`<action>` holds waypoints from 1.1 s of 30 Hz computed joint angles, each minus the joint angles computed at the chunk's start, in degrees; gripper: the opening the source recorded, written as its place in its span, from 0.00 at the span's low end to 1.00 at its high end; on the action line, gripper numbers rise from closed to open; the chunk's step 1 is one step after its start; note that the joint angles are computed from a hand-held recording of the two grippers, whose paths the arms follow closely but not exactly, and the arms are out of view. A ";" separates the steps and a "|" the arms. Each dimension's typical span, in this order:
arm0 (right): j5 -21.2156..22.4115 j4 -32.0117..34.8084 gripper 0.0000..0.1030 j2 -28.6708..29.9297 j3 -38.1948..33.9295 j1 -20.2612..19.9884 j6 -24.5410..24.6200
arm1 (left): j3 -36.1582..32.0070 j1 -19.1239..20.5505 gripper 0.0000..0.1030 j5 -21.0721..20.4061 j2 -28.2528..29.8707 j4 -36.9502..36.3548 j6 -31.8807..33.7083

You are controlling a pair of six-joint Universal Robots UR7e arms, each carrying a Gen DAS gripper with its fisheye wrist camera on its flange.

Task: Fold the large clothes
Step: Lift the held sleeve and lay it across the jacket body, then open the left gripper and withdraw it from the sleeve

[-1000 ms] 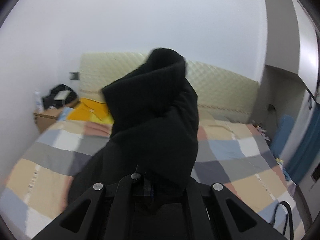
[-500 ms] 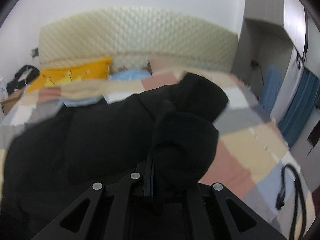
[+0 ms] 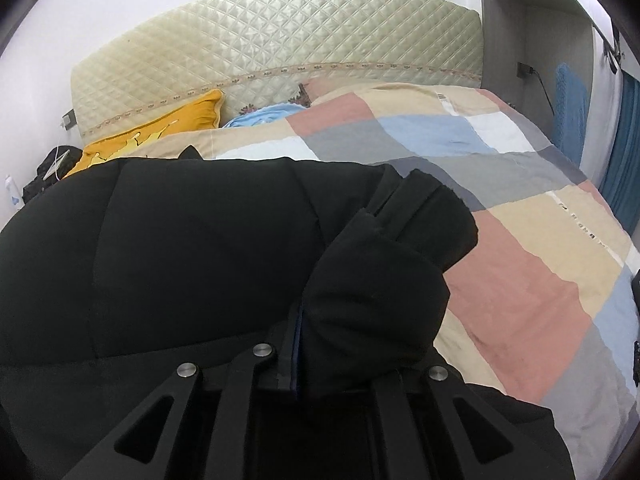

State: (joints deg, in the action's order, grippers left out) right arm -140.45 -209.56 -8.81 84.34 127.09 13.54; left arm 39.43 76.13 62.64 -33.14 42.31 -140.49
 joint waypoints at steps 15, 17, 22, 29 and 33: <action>-2.60 -4.37 1.00 -0.11 0.06 0.81 -6.04 | 13.23 -3.65 0.55 -1.51 -12.87 -4.40 0.24; -2.86 -4.65 1.00 0.04 -0.28 0.99 -6.82 | 15.92 -4.10 0.64 -1.16 -16.22 -5.43 1.13; -3.78 -7.45 1.00 1.31 -2.31 1.93 -11.61 | 18.22 -5.80 0.67 -1.71 -22.79 -3.57 0.85; -0.19 -13.48 1.00 2.66 -4.25 3.02 -17.56 | 20.51 -6.23 0.67 1.29 -34.08 3.61 -4.82; 1.33 -16.32 1.00 2.68 -4.97 3.82 -19.04 | 20.39 -5.12 0.67 3.50 -39.00 5.74 -4.33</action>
